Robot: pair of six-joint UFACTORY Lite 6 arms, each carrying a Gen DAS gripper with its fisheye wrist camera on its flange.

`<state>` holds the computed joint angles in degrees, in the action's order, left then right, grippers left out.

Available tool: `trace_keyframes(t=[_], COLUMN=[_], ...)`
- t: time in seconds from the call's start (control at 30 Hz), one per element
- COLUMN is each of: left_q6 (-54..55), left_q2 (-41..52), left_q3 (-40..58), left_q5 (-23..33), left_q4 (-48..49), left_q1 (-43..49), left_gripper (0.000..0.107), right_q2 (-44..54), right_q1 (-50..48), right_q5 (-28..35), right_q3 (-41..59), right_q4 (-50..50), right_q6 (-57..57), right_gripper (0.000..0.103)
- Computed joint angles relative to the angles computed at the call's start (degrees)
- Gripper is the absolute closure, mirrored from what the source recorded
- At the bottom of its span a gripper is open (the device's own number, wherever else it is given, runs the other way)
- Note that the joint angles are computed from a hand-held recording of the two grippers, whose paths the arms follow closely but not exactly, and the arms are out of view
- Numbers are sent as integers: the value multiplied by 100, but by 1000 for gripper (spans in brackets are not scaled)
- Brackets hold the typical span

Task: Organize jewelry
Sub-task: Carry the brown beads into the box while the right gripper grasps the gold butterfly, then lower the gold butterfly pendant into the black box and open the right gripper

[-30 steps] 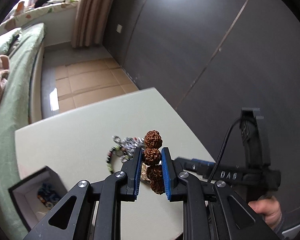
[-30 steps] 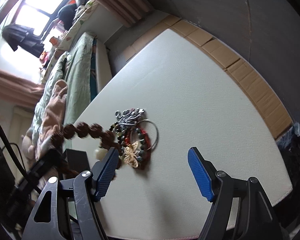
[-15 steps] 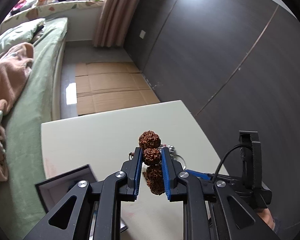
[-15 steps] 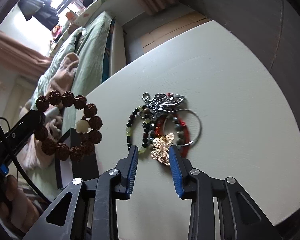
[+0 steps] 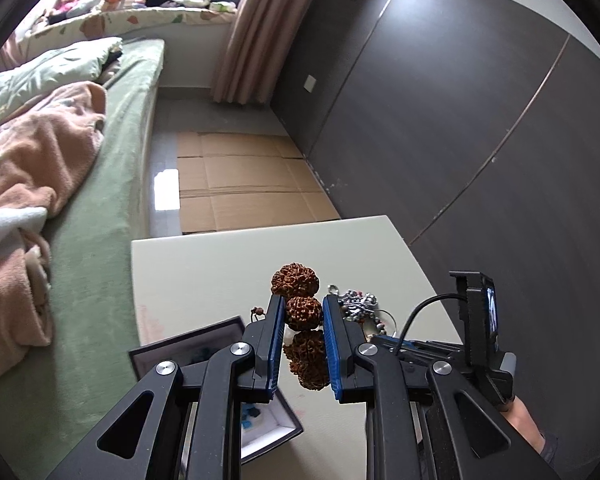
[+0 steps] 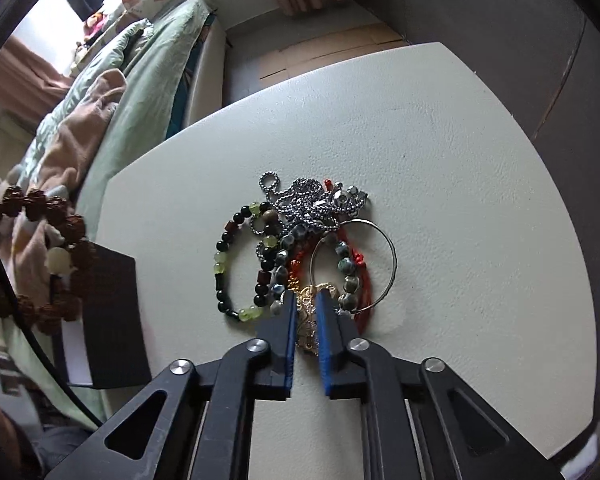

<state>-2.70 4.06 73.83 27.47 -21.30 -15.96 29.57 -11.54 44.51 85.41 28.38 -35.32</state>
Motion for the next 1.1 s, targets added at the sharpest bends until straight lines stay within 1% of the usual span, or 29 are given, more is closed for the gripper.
trace_keyframes(t=[0.03,0.17,0.33,0.47,0.67,0.73,0.87,0.9,1.0,1.1], left_q6=[43,1,-92,-49,455,759,1483,1534,1213,1208], left_q2=[-99,-461,-896,-1059,-1054,-1018,-864,-823,-719,-712], left_q3=[-95,-319,-631,-879,-1185,-1310,-1376,-1373,-1365,-1370], left_q5=[3,53,121,143,142,87,252,295,323,369], left_q4=[-37,45,198,231,-37,-369,-1051,-1085,-754,-750], left_q1=[39,135,253,393,542,635,865,921,1063,1274], left_gripper=[87,87,87,87,87,87,87,86,85,85], right_q2=[-29,-253,-724,-1138,-1462,-1525,-1606,-1603,-1655,-1711], right_q1=[-27,-125,-380,-368,-118,54,209,248,283,288], right_q5=[-3,52,436,562,604,518,497,473,538,652], right_q3=[-26,-221,-571,-924,-1232,-1282,-1375,-1382,-1429,-1460], right_q4=[1,333,1256,1718,1965,2007,2017,2014,2072,2225], right_q6=[-9,-263,-1018,-1403,-1578,-1579,-1593,-1596,-1660,-1796], right_gripper=[100,100,100,100,100,100,100,100,100,100])
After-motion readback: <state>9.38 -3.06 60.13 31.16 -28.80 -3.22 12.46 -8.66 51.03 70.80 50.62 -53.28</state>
